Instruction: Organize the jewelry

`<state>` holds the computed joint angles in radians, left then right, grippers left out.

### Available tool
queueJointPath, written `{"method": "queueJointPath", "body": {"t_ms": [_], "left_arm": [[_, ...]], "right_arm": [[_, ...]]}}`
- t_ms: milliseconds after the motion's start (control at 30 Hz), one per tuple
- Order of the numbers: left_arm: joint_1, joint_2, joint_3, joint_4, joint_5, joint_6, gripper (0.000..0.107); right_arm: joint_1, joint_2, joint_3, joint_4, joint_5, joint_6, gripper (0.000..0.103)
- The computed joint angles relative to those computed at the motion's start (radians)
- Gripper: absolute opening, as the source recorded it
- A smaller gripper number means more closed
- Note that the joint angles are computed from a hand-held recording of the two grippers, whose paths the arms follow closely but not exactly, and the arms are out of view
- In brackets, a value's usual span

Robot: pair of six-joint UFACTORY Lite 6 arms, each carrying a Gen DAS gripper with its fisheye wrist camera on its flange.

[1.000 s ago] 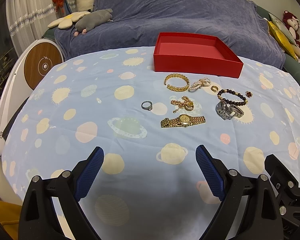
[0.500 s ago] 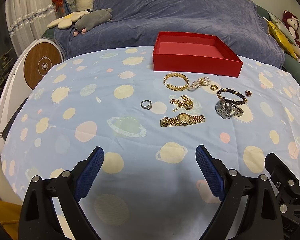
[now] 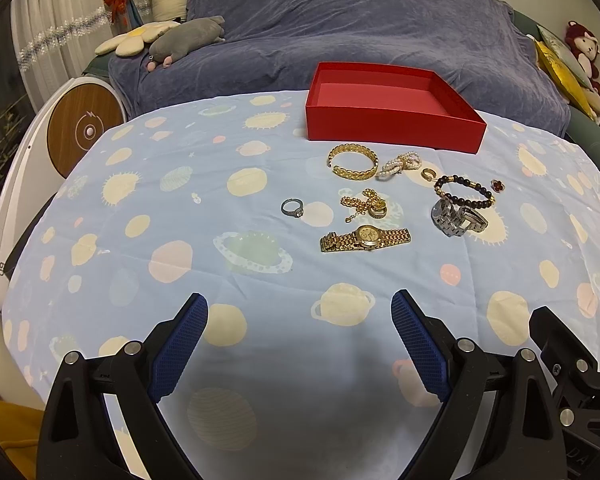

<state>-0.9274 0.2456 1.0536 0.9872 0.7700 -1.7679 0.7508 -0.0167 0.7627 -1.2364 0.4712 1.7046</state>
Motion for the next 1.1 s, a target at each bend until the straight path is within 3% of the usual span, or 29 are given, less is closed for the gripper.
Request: {"method": "queueJointPath", "body": {"t_ms": [667, 867, 1100], "left_arm": [[0.004, 0.001, 0.001, -0.002, -0.01, 0.011, 0.09], [0.072, -0.043, -0.03, 0.017, -0.097, 0.03, 0.09], [0.215, -0.065, -0.062, 0.0, -0.233, 0.075, 0.091]], "right_arm": [[-0.007, -0.001, -0.002, -0.005, -0.012, -0.005, 0.098], [-0.068, 0.014, 0.014, -0.094, -0.035, 0.026, 0.098], [-0.212, 0.123, 0.087, -0.107, -0.164, 0.021, 0.098]]}}
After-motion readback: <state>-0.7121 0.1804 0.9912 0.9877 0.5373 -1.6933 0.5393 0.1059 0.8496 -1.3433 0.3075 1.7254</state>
